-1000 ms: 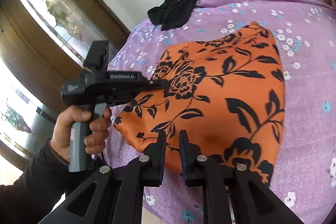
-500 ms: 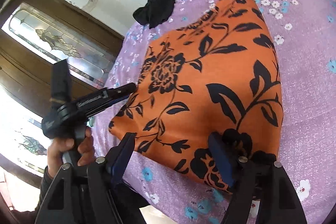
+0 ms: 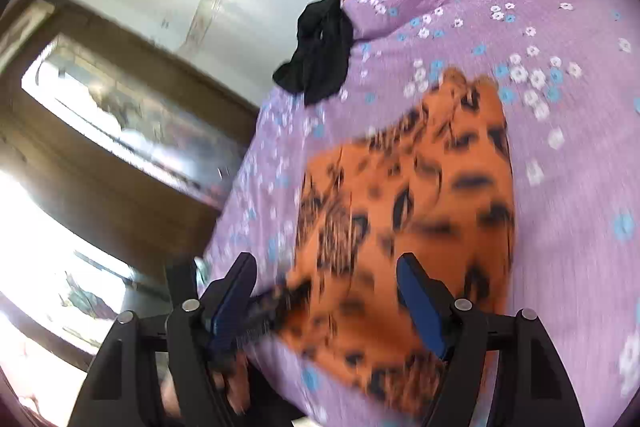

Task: Fold small clothes

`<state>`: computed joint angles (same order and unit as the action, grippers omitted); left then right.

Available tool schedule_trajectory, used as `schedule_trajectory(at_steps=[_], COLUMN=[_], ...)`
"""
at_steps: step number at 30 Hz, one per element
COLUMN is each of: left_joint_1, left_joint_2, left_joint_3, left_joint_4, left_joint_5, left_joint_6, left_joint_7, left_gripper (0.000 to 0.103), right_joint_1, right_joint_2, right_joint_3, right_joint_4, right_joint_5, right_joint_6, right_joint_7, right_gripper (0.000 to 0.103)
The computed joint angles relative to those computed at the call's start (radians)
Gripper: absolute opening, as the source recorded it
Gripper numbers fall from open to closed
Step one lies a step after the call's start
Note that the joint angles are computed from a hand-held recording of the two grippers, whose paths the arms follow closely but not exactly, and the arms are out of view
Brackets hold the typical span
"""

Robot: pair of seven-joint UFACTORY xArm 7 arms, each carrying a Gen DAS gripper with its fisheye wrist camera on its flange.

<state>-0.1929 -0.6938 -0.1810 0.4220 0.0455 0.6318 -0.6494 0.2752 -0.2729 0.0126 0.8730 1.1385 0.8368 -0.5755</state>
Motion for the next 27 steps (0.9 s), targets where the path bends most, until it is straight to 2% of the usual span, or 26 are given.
schedule_trajectory(at_steps=[1, 2, 3, 4, 6, 8, 10, 12, 14, 15, 16, 17, 19, 22, 25, 27], left_joint_1=[0.002, 0.001, 0.002, -0.001, 0.0, 0.006, 0.006, 0.007, 0.0, -0.006, -0.005, 0.002, 0.015, 0.026, 0.047, 0.068], left_joint_2=[0.011, 0.013, 0.017, 0.011, 0.001, 0.006, 0.015, 0.032, 0.025, 0.018, 0.01, -0.01, -0.044, -0.021, 0.07, 0.165], left_joint_3=[-0.005, -0.003, 0.0, -0.007, -0.009, -0.021, -0.03, -0.041, -0.029, -0.018, -0.016, -0.022, -0.036, -0.035, -0.055, -0.086], left_joint_4=[0.006, 0.005, 0.008, 0.011, 0.019, 0.042, 0.058, 0.066, 0.059, 0.061, 0.066, 0.072, 0.075, 0.113, 0.158, 0.19], left_joint_5=[0.002, 0.003, 0.005, 0.007, 0.013, 0.028, 0.046, 0.065, 0.056, 0.044, 0.041, 0.05, 0.07, 0.078, 0.093, 0.128], left_joint_6=[-0.005, -0.009, -0.008, 0.005, 0.028, 0.047, 0.055, 0.065, 0.059, 0.064, 0.072, 0.075, 0.051, -0.024, -0.073, -0.048], left_joint_7=[-0.004, -0.003, 0.002, -0.002, -0.002, -0.005, 0.0, 0.004, 0.002, 0.004, 0.002, -0.004, -0.015, -0.012, -0.024, -0.04], left_gripper=[0.058, 0.06, 0.06, 0.06, 0.06, 0.06, 0.06, 0.06, 0.06, 0.06, 0.06, 0.059, 0.06, 0.06, 0.063, 0.063], right_joint_1=[0.027, 0.015, -0.038, -0.05, -0.081, -0.097, -0.103, -0.107, -0.111, -0.082, -0.095, -0.148, -0.168, -0.183, -0.189, -0.192], right_joint_2=[0.057, 0.122, 0.186, 0.232, 0.225, 0.2, 0.189, 0.218, 0.294, 0.35, 0.384, 0.376, 0.337, 0.232, 0.093, 0.013], right_joint_3=[-0.034, -0.029, 0.008, 0.003, 0.01, 0.021, 0.02, 0.022, 0.037, 0.008, 0.018, 0.056, 0.062, 0.045, 0.008, -0.013], right_joint_4=[0.034, 0.066, 0.091, 0.102, 0.093, 0.106, 0.128, 0.171, 0.223, 0.252, 0.254, 0.237, 0.224, 0.158, 0.037, -0.05], right_joint_5=[0.006, -0.03, -0.047, -0.024, 0.066, 0.051, 0.099, 0.125, 0.081, 0.038, 0.036, 0.077, 0.1, 0.101, 0.068, -0.009], right_joint_6=[-0.01, -0.02, 0.01, 0.037, 0.059, 0.075, 0.089, 0.091, 0.065, 0.075, 0.078, 0.079, 0.102, 0.148, 0.14, 0.123], right_joint_7=[0.015, 0.061, 0.099, 0.12, 0.101, 0.107, 0.036, 0.016, 0.063, 0.097, 0.117, 0.095, 0.075, 0.012, 0.005, 0.054], right_gripper=[0.081, 0.082, 0.082, 0.08, 0.08, 0.081, 0.081, 0.081, 0.085, 0.085, 0.083, 0.083, 0.083, 0.083, 0.083, 0.084])
